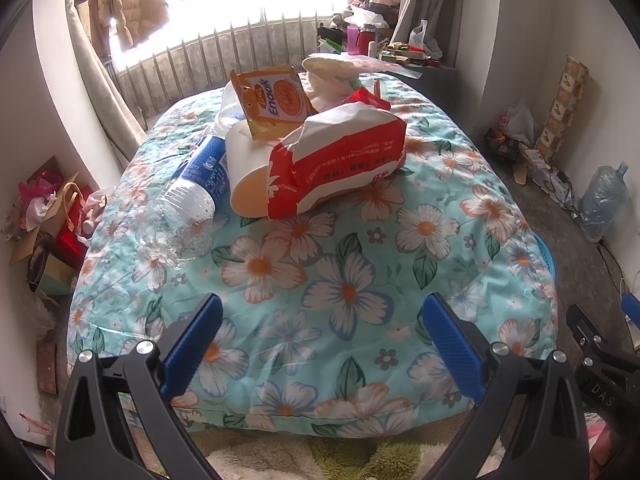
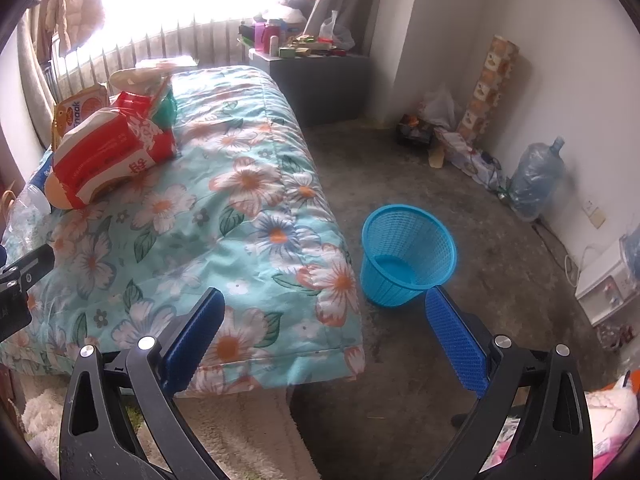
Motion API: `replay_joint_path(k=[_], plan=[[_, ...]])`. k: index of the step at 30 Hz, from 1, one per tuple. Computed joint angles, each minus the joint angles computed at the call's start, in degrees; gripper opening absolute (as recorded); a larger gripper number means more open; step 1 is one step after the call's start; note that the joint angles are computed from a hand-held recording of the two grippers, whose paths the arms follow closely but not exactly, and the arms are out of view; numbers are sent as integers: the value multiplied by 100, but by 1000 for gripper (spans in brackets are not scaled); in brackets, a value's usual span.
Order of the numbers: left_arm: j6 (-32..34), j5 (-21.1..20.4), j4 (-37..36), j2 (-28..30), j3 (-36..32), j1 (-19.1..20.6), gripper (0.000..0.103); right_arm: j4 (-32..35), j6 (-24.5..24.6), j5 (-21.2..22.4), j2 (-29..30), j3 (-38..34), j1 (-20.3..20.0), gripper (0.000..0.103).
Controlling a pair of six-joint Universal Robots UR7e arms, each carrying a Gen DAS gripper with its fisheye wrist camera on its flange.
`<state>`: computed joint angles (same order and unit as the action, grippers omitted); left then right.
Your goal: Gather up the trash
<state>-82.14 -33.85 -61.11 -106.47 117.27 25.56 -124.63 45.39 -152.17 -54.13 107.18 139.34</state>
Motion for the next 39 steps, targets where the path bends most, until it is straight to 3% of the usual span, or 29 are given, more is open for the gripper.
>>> replay_joint_path(k=[25, 39], plan=[[713, -107, -815, -64, 185, 43, 98, 745, 525, -156, -104, -102, 41, 96], [743, -116, -882, -24, 191, 117, 98, 718, 495, -143, -113, -88, 11, 96]])
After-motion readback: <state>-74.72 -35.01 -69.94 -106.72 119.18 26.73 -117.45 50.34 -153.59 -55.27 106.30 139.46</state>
